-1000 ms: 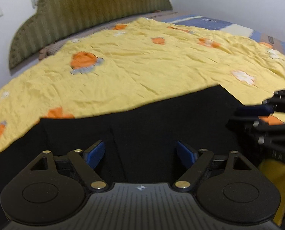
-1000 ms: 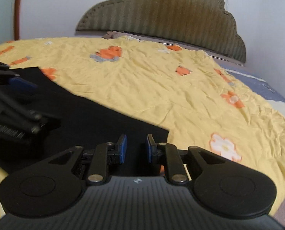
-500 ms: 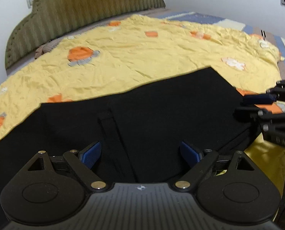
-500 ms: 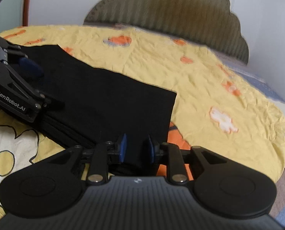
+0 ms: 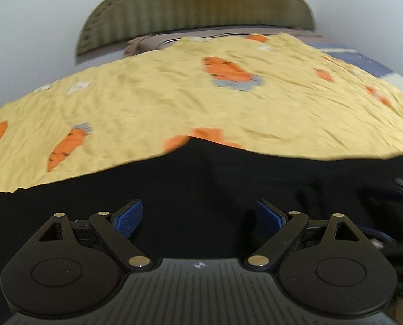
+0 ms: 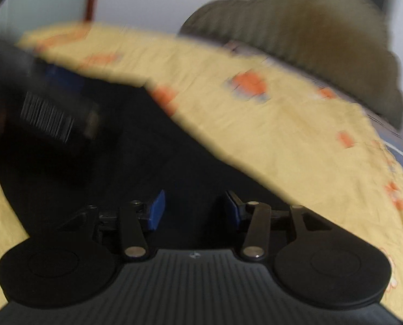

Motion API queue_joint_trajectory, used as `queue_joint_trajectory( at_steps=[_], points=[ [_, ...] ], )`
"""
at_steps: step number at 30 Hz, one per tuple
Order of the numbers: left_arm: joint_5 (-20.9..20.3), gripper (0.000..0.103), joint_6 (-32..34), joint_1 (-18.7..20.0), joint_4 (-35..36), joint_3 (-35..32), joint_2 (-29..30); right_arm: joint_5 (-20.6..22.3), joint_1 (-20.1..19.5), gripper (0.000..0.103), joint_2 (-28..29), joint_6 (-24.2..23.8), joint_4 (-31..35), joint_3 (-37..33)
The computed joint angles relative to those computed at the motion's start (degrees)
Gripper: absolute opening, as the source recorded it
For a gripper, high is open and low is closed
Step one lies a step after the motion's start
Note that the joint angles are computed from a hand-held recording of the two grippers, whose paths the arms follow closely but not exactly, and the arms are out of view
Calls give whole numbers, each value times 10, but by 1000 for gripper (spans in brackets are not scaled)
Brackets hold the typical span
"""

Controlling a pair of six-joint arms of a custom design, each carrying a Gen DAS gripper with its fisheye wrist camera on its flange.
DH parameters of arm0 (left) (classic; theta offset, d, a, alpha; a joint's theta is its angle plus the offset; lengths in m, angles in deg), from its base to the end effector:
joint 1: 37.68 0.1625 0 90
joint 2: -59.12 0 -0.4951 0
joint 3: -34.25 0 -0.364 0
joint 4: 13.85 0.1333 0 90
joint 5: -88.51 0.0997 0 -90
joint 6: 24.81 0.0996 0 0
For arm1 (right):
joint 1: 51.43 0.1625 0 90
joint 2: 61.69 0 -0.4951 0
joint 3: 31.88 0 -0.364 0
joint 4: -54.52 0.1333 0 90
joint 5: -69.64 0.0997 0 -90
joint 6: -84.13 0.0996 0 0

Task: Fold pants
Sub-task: 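Open both grippers and release the folded trousers onto the quilt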

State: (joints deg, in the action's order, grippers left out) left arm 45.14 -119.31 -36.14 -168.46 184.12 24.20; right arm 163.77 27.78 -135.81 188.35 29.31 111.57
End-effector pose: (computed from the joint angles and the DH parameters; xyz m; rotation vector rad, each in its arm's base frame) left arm -0.2578 -0.2127 -0.0045 0.3172 2.1409 -0.9396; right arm 0.0741 -0.2848 0.1574 1.2866 -2.0897 0.6953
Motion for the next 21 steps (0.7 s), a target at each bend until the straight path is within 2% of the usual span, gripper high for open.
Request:
queue_joint_trajectory(
  at_steps=[1,3,4,8,10,15,17,18,20,21],
  points=[
    [7,90,1,11,-12,8,-5,10,8,44,3,-7,-12,4],
    [22,90,-5,26,-33,22,-12,22,23,44,1,19,12,-11],
    [28,90,-10,33,-29,25,-15,13,24,44,-2,34,22,-16],
    [28,90,-68,42,95,13,-27,-20,53,44,3,106,32,-44],
    [24,91,-99,34,112,24,-27,-21,79,44,25,137,30,-66],
    [33,97,-149,9,2,84,6,35,155,42,136,191,51,-158],
    [33,98,-147,10,5,82,9,61,179,41,180,200,62,-194],
    [33,98,-137,5,-4,85,9,79,189,36,199,200,65,-207],
    [30,98,-132,-9,-18,93,16,138,207,36,237,193,50,-233],
    [29,98,-134,-10,-8,92,14,154,209,36,250,181,33,-236]
  ],
)
